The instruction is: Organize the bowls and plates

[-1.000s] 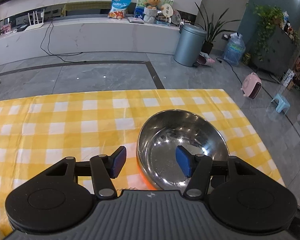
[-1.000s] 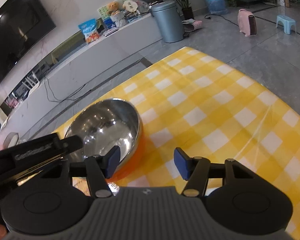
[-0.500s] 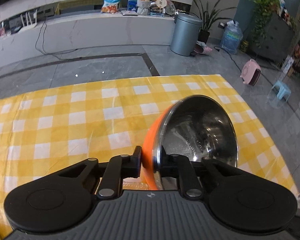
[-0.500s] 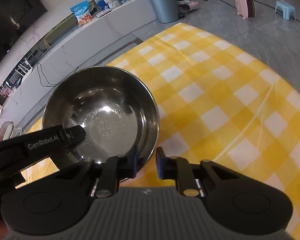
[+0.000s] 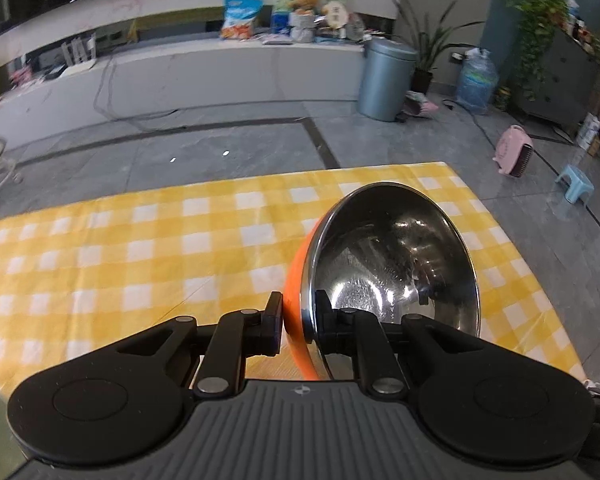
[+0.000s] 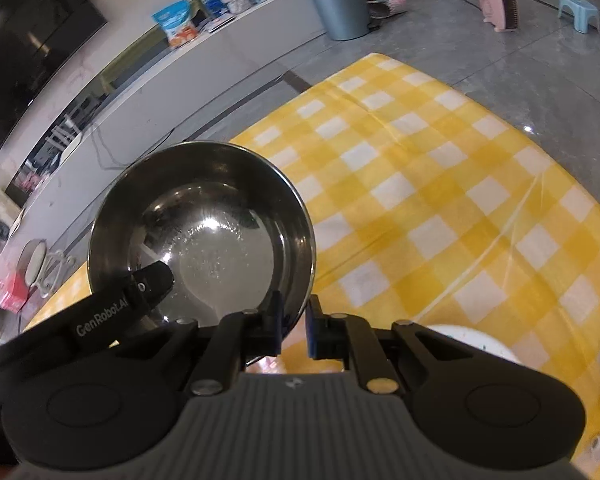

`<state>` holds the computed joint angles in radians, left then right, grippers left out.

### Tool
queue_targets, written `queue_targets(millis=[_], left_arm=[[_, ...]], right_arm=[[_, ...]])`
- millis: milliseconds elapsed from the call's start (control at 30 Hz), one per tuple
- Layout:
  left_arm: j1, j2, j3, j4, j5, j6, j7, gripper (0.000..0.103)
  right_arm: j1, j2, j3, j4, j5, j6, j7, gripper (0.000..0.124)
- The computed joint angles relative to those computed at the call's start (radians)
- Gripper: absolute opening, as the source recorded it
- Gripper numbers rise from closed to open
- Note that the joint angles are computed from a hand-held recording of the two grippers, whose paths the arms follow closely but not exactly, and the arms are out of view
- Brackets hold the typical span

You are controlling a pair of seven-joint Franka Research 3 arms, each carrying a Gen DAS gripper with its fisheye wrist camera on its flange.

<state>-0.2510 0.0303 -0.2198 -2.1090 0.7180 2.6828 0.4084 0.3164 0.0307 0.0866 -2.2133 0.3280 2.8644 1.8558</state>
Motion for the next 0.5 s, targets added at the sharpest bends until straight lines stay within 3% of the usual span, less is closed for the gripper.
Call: queue_targets(millis=[133,267,500], left_arm=[[0.005,-0.077,-0.007,-0.046,-0.085,-0.063,0.03,0.018],[0.02,-0.198,-0.022,-0.135,-0.105,-0.109,-0.017,0.018],[0.044,-0.447,-0.047,-0.309,-0.202,-0.173,-0.067,0.018]], right_arm=[[0.009,-0.045,0.011,-0.005,0.086,-0.051,-0.106,0.009],[0.037,-0.089,0.014,-0.01,0.249,-0.105,-0.278,0.009],[0.117,-0.212,0.023,-0.079,0.372,-0.136,-0.467,0.01]])
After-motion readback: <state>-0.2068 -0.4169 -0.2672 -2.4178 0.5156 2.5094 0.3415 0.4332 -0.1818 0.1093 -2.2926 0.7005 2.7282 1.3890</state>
